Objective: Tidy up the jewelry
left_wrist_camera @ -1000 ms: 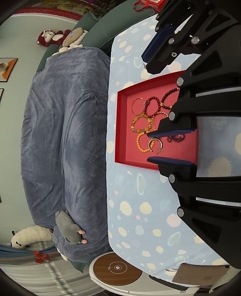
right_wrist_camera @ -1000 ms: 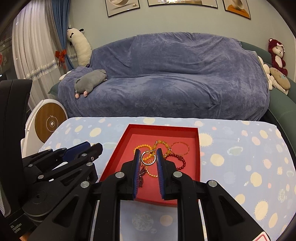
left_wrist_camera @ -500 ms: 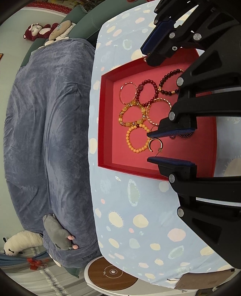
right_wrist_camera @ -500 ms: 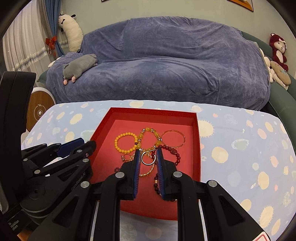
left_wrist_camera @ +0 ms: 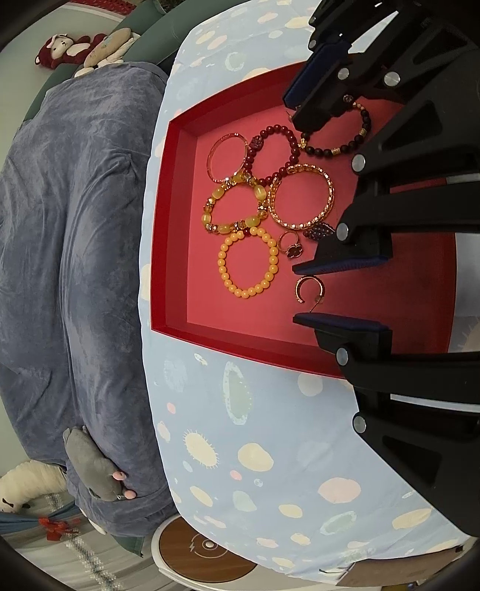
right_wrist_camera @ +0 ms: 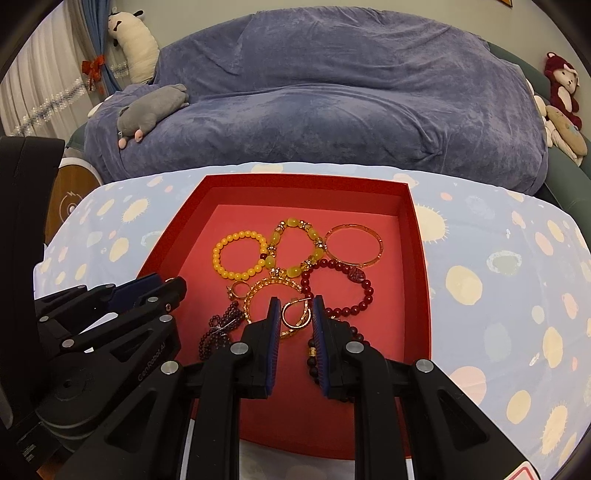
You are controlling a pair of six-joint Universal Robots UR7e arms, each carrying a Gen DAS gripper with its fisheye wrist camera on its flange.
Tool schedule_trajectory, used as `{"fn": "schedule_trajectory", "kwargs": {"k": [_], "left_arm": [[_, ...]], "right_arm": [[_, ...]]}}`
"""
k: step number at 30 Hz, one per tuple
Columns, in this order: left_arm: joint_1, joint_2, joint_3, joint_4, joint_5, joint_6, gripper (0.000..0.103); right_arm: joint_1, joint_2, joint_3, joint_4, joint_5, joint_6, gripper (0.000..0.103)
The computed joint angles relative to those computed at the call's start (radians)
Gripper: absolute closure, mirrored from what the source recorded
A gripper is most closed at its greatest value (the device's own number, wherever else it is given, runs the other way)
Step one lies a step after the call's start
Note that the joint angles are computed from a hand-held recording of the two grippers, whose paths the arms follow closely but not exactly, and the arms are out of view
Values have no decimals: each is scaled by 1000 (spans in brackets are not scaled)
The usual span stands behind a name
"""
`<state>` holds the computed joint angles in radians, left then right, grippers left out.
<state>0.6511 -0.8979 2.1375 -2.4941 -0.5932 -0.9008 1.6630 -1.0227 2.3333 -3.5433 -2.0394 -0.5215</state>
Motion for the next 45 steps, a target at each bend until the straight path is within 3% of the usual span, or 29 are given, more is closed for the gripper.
{"fn": "schedule_trajectory", "kwargs": {"k": [19,23,24,25,27,45], "left_arm": [[25,30,3,-33,-1,11,82],[20,27,3,-27,3,4,79],[16,25,4,-20,6,-2,74],[12,23,4,-11,11,-10,67],[2,16,7,0,23,-22,65],[-154,-116,86,161,-18,-195,65]], "right_arm": [[-24,41,-21,21,-9,-1,86],[-22,40,-13,3,-11,3,84],[-20,39,-12,2,-12,5,83],[-18,36,-10,1,-14,8,81],[-14,29,-4,-2,-17,14,78],[58,-140,145,3,-46,106,76]]}}
